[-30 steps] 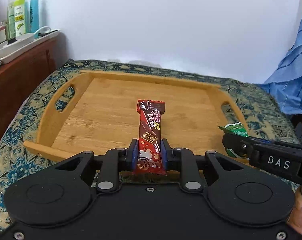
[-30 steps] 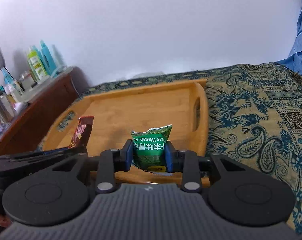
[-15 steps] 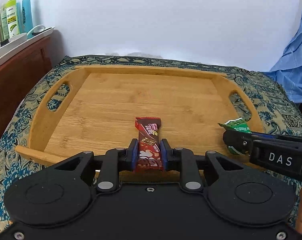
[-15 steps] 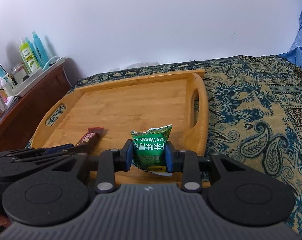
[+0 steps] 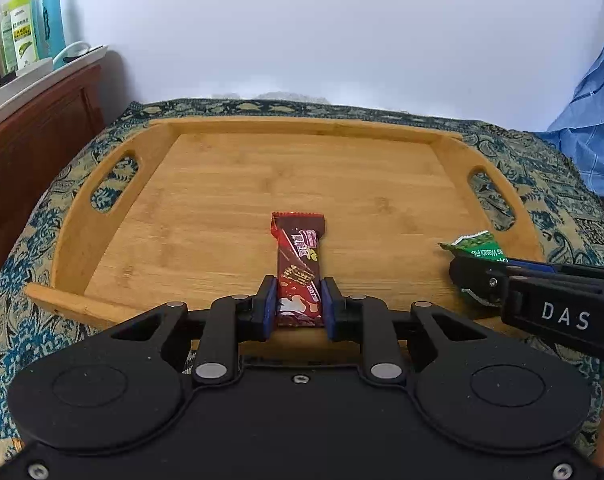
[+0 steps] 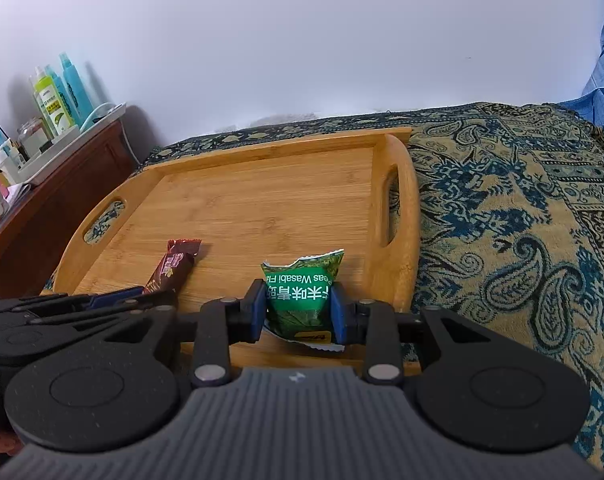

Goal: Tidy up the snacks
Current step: 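Lower both held snacks into the wooden tray and open both tools, then grasp the white packet with the right tool while the left tool grasps the red nut bag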

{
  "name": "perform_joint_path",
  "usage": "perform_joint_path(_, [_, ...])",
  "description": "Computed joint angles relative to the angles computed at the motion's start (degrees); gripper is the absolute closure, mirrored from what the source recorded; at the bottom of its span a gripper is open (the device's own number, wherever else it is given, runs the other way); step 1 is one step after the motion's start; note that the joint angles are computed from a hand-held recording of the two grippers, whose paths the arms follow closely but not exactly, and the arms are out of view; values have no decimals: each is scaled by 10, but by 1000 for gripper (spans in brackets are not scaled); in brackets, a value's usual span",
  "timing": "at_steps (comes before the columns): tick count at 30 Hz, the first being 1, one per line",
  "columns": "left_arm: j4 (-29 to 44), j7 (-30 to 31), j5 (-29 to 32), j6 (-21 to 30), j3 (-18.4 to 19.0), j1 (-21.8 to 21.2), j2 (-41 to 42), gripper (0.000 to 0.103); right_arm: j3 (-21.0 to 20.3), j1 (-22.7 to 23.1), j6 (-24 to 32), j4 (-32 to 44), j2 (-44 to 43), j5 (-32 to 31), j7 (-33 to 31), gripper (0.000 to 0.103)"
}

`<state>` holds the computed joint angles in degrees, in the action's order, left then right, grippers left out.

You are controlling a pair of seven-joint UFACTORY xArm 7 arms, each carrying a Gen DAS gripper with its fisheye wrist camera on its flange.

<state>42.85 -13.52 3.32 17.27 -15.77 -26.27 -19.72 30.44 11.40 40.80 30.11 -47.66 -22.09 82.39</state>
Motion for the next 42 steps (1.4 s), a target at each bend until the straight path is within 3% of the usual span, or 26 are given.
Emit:
perform_joint_path(15, [0,-6,17,-3,-6,5,1,80,-1,0,-2,-1,1,-2,-1,63])
perform_joint_path(16, [0,-6,18,-4,-7,6,0,78,-1,0,-4,-1,1,-3,-1,54])
perform_joint_path(17, [0,-7,20,-3,-8,6,0,75,0,-1,-6,-2,1,-5,0,53])
perform_joint_path(18, [1,-6,19,0,-7,5,-1,66,1,-1,-7,-1,0,-6,1,53])
perform_joint_path(19, [1,-6,18,0,-5,4,-4,61,2,-1,-8,-1,-1,-7,1,43])
perform_joint_path(21, [-7,-2,16,-8,-2,2,-17,57,3,0,-12,-1,-6,-9,1,36])
perform_joint_path(31, [-76,59,-17,-8,36,-24,-147,17,41,8,35,13,-70,-10,13,12])
perform_joint_path(37, [-121,92,-58,33,64,-50,-248,9,87,23,88,26,-108,2,28,2])
perform_joint_path(42, [-166,109,-86,69,78,-63,-338,6,112,37,110,37,-126,12,40,1])
